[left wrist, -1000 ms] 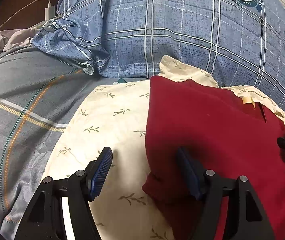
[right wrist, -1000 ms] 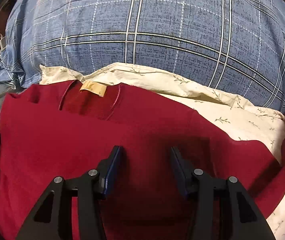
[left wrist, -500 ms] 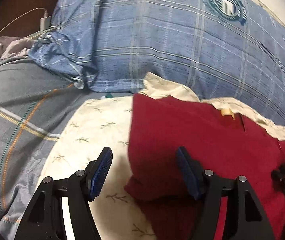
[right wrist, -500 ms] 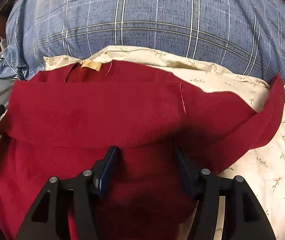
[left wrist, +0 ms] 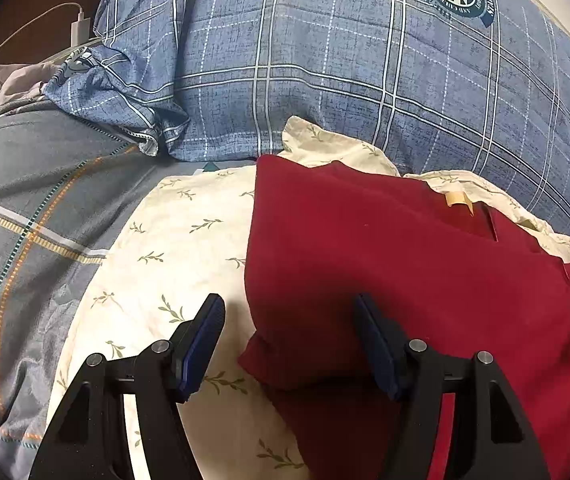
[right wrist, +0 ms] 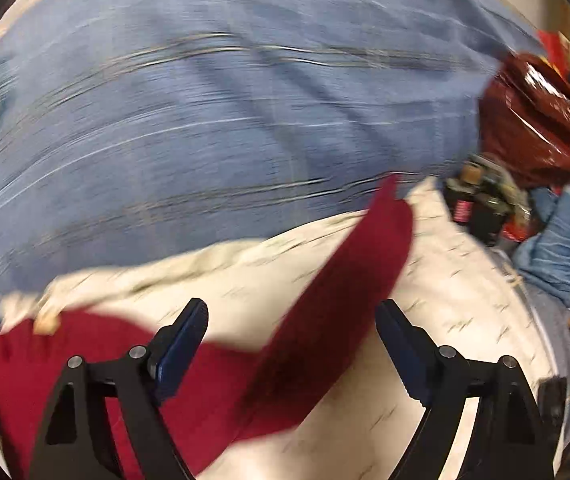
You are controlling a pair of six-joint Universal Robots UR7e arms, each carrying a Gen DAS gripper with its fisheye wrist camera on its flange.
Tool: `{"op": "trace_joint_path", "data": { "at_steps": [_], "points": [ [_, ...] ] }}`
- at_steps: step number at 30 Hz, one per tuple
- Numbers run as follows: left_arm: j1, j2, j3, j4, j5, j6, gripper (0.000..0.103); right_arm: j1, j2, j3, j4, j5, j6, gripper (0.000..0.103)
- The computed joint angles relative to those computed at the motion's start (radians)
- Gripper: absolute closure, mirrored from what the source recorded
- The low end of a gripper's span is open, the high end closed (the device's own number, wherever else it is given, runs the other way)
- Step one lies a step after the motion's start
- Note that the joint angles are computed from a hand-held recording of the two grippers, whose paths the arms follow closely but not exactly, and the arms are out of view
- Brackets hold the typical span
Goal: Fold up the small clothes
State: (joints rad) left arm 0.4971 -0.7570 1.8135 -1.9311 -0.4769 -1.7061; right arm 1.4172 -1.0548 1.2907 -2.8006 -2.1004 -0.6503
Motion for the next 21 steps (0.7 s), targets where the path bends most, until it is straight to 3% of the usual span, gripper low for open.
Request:
{"op": "trace_joint_path", "data": {
  "at_steps": [5,7,8,10,11,16,21],
  "points": [
    [0.005,0.007,-0.009,0.016,0.012,-0.001,0.037,-0.025,0.144,-0.234,0.093,-0.102,0.094,0.016],
    [0.009,0.011,-0.015,0.016,0.008,0.004,0.037,-0.044,0.159,-0.277,0.168,-0.102,0.127,0.022],
    [0.011,0.01,-0.015,0.01,0.007,0.011,0.037,-0.055,0.15,-0.28,0.208,-0.076,0.148,0.029],
    [0.013,0.009,-0.015,0.007,0.008,0.014,0.037,-0.07,0.13,-0.28,0.271,-0.042,0.174,0.083],
    [0.014,0.007,-0.014,0.009,0.009,0.011,0.037,-0.073,0.114,-0.267,0.272,-0.025,0.166,0.087],
    [0.005,-0.008,-0.008,0.038,0.015,-0.043,0.037,-0.06,-0.042,-0.109,0.24,0.178,0.081,0.088],
    [-0.015,-0.037,0.018,0.067,0.039,-0.124,0.037,0.027,-0.178,0.054,0.253,0.359,-0.044,0.088]
  ]
}}
